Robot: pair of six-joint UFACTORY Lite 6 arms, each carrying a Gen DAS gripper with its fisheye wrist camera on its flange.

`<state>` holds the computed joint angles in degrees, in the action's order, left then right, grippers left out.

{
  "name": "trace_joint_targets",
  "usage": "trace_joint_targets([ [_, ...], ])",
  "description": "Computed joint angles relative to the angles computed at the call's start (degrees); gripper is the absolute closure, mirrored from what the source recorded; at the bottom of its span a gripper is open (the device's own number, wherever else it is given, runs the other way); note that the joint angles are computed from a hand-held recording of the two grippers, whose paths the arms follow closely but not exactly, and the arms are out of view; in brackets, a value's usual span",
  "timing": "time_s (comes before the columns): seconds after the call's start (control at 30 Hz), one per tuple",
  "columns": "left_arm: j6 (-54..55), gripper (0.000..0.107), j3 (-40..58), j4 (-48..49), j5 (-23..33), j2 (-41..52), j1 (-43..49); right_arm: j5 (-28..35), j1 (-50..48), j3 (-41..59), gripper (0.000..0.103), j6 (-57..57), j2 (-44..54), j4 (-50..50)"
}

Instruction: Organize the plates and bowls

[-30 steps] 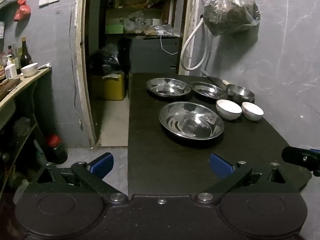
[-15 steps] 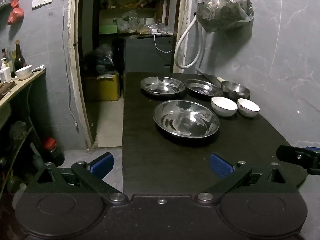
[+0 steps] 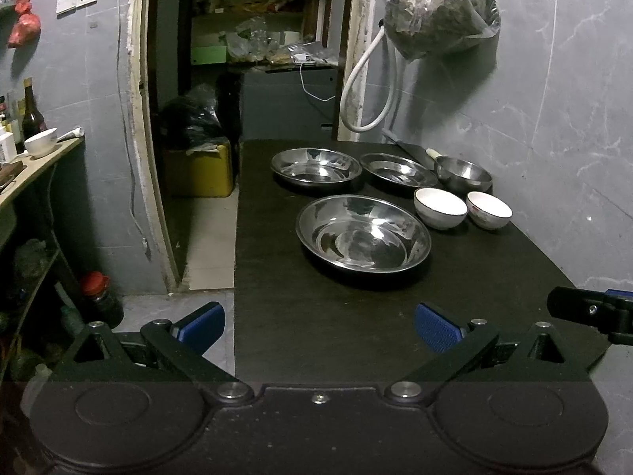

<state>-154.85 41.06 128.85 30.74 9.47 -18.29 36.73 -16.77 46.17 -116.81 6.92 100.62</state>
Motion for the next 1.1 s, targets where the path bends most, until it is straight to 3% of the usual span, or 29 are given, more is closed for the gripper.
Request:
trace_joint_targets([
  [1.1, -3.2, 0.005, 2.3, 5.1, -2.7, 2.6, 3.1, -2.9, 2.6, 1.1, 0.0, 1.1, 0.4, 0.4],
])
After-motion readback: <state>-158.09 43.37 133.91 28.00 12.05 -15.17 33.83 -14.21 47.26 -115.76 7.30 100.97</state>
